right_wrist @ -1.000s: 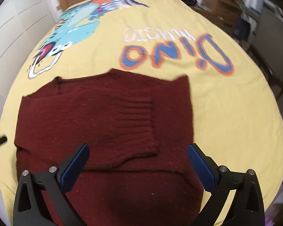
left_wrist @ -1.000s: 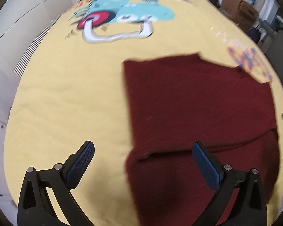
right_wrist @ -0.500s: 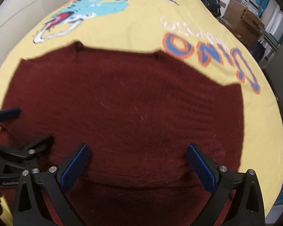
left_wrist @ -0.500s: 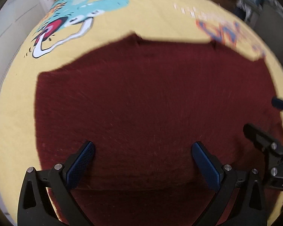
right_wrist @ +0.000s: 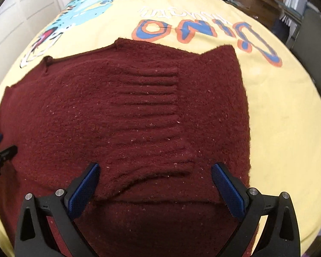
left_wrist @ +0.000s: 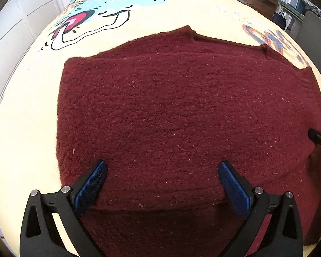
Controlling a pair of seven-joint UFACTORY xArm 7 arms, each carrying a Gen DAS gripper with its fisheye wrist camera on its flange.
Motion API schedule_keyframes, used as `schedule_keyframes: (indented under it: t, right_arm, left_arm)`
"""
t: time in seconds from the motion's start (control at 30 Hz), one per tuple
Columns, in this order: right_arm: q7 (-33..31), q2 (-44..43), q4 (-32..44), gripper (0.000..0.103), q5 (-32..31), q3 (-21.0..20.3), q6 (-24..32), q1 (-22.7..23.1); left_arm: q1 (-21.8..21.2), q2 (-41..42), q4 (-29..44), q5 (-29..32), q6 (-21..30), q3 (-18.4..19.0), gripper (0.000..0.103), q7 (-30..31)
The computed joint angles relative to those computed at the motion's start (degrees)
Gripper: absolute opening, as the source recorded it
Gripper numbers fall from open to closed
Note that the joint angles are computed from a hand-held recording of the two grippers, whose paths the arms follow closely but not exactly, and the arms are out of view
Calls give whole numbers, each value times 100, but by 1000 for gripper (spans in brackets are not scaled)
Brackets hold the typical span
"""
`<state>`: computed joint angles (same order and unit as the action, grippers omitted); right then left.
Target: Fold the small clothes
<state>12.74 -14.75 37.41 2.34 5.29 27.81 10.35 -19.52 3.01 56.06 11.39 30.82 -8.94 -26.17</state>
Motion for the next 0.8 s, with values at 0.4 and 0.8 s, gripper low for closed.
schedule_keyframes:
  t: [0.4, 0.8]
  right_arm:
    - [-620, -1851, -609, 103, 554, -248, 879, 87]
    - [-232, -4554, -2016, 103, 498, -346, 2793, -110]
  left_arm:
    - [102, -1047, -209, -807, 910, -22, 102, 494]
    - [51, -3333, -2024, -1629, 1666, -133, 102, 454]
